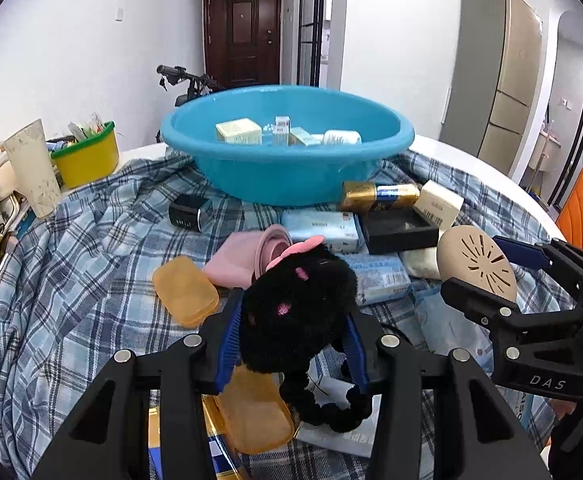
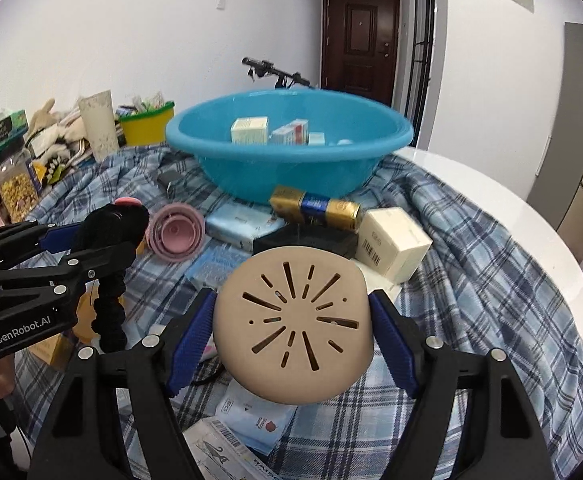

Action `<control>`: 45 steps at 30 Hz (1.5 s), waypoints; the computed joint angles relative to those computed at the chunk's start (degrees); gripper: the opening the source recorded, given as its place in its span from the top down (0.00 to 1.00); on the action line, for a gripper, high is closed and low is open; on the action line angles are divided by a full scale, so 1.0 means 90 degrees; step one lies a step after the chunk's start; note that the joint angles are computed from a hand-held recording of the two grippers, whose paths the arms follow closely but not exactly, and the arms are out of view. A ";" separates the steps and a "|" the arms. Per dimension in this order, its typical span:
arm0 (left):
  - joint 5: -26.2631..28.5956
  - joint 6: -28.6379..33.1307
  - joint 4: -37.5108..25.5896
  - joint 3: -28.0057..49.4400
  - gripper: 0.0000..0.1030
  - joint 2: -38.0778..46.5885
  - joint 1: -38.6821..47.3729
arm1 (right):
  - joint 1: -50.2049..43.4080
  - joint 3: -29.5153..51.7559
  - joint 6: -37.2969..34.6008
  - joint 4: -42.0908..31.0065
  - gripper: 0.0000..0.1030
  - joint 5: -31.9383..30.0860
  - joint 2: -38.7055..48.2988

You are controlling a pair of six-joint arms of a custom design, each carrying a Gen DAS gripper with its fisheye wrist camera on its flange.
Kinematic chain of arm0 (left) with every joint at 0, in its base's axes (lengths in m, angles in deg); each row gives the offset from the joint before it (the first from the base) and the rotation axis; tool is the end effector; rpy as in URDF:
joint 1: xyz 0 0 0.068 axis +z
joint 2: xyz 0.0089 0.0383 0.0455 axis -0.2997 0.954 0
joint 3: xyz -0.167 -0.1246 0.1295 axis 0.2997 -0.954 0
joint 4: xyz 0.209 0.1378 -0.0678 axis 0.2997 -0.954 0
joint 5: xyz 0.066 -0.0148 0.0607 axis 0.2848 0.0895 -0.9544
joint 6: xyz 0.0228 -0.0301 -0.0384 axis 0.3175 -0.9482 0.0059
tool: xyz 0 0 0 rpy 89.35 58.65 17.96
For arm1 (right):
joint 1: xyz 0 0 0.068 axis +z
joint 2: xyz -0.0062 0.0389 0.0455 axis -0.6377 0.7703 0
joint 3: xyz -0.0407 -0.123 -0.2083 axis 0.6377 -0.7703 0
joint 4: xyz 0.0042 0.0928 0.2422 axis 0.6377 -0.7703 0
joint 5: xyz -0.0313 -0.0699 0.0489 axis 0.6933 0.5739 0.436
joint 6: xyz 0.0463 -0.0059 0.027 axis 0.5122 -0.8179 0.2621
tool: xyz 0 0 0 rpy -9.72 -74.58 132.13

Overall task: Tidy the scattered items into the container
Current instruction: 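Lift the plush with the left tool while the right tool lifts the beige disc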

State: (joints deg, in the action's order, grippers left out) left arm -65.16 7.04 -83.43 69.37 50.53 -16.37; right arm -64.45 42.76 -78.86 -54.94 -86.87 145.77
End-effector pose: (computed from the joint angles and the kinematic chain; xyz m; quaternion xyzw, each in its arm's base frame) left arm 0.3172 -0.0084 0.2830 0.2317 0.8845 -0.1194 0.3870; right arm 0.2723 -0.1166 0.1594 0.0445 0.9075 -0.0269 0.4168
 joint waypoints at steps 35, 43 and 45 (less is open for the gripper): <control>0.0560 -0.1077 0.0090 0.1612 0.53 -0.1292 0.0038 | -0.0148 0.0141 0.0825 -0.0134 0.27 -0.0257 -0.3168; 0.0743 -0.1227 -0.0155 0.1680 0.53 -0.1590 0.0230 | -0.0167 -0.0084 0.0985 -0.0172 0.27 -0.0308 -0.3887; 0.0791 -0.1218 -0.0180 0.1669 0.53 -0.1642 0.0264 | -0.0167 -0.0119 0.0993 -0.0188 0.27 -0.0312 -0.4009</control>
State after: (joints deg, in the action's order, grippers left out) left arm -58.04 -3.92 -85.04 84.39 35.75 -13.99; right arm -65.95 41.70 -69.92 -56.63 -89.67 109.69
